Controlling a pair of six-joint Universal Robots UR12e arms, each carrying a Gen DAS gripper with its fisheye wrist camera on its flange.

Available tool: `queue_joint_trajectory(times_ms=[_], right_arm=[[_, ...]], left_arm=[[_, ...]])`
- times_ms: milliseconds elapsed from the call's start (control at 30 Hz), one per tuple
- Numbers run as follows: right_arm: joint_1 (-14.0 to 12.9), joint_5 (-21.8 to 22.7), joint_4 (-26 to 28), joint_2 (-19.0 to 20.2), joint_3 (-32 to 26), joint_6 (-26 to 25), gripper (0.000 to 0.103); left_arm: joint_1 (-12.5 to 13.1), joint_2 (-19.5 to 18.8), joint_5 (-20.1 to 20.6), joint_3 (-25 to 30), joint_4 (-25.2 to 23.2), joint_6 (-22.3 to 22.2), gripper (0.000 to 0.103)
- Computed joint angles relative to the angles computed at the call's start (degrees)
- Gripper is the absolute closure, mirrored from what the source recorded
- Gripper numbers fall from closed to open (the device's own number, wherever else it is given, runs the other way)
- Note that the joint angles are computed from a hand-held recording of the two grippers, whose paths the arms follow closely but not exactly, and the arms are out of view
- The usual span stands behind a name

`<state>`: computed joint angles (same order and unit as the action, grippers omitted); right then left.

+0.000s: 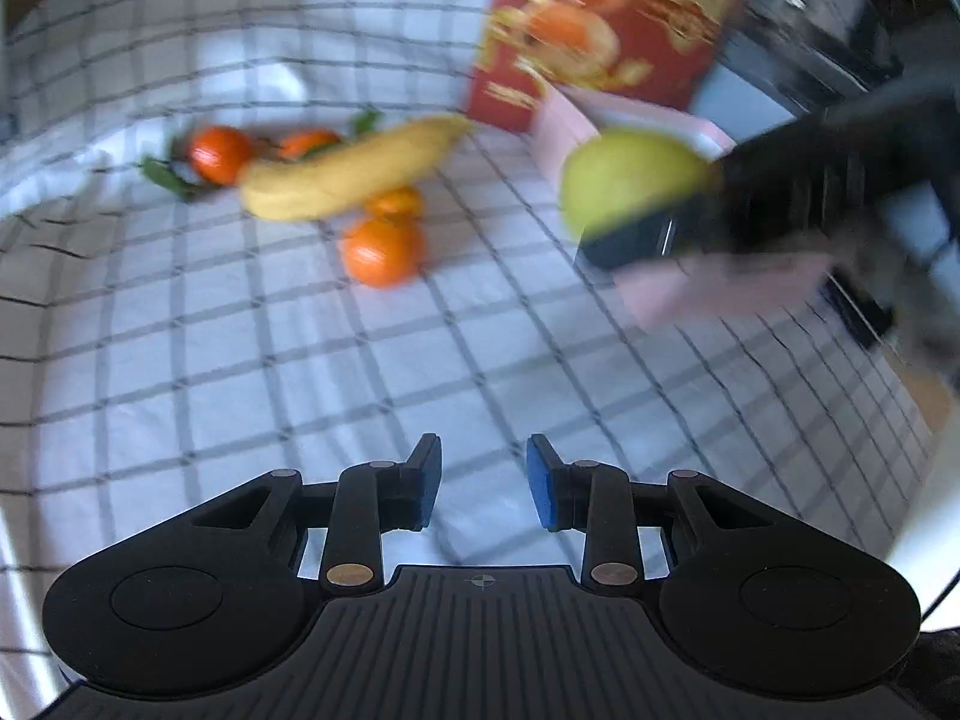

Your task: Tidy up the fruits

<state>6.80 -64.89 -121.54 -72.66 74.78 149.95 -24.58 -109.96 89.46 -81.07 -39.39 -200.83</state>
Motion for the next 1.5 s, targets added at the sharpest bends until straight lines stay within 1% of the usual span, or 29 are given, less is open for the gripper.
queue_joint_trajectory(times_ms=[100, 167, 267, 367, 433, 600, 733, 900, 1033, 1167, 1267, 1300, 1333, 1367, 1400, 1433, 1500], right_arm=[[0.37, -2.83, -0.13, -2.28, 4.71, -4.04, 0.046], [0.32, -3.74, -0.04, -3.17, 6.86, -5.24, 0.046], [0.43, -6.04, -4.28, -4.77, 10.93, -6.63, 0.046], [-0.19, -4.91, -5.57, -5.49, 12.68, -6.76, 0.046], [-0.32, -4.42, -6.5, -5.68, 13.51, -6.42, 0.046], [-0.78, -3.32, -10.58, -6.57, 16.03, -6.26, 0.046], [-1.11, -2.55, -13.37, -7.03, 17.67, -6.19, 0.046], [-1.28, -4.06, -17.25, -8.4, 20.57, -8.36, 0.046], [-2.09, -4.15, -17.0, -9.25, 21.48, -8.08, 0.046], [-3.27, -4.01, -16.09, -10.03, 22.13, -6.2, 0.046], [-3.89, -2.91, -16.27, -10.25, 22.57, -4.31, 0.046], [-3.89, -2.73, -17.38, -10.17, 22.82, -3.31, 0.047], [-3.8, -2.67, -17.67, -10.14, 22.92, -3.14, 0.05], [-3.84, -1.8, -18.31, -10.2, 23.16, -3.22, 0.062], [-3.82, -1.09, -18.3, -10.21, 23.16, -3.06, 0.067], [-3.71, -0.8, -18.38, -10.2, 23.08, -2.71, 0.067], [-3.56, -0.59, -20.2, -10.27, 23.32, -1.56, 0.067]], left_arm=[[-0.62, -0.35, 0.37, 0.43, -0.91, -1.12, 0.068], [-0.73, -0.29, 1.1, 0.45, -1.44, -3.01, 0.068], [-0.63, -0.05, 2.34, 0.36, -2.19, -6.38, 0.068], [-0.5, 0.36, 2.9, 0.08, -2.7, -8.66, 0.068], [-0.5, 0.59, 2.76, -0.12, -2.77, -9.27, 0.068], [-0.96, 0.19, 2.92, 0.85, -3.57, -8.86, 0.068], [-1.24, -0.47, 2.3, 1.67, -3.21, -8.8, 0.068], [-1.33, -0.93, 2.15, 2.27, -3.02, -8.81, 0.068], [-1.39, -1.29, 2.02, 2.8, -2.7, -8.41, 0.068], [-1.47, -1.68, 1.67, 3.22, -1.86, -7.64, 0.068], [-1.48, -2.01, 1.84, 3.67, -1.65, -7.46, 0.068], [-1.47, -2.01, 2.02, 3.74, -1.7, -7.49, 0.068], [-1.48, -2.01, 2.25, 3.79, -1.7, -7.54, 0.068], [-1.48, -1.94, 2.48, 3.8, -1.66, -7.53, 0.068], [-1.43, -1.84, 2.6, 3.73, -1.61, -7.41, 0.068], [-1.42, -1.73, 2.82, 3.65, -1.57, -7.38, 0.068], [-1.35, -1.5, 3.38, 3.39, -1.42, -7.78, 0.068]])
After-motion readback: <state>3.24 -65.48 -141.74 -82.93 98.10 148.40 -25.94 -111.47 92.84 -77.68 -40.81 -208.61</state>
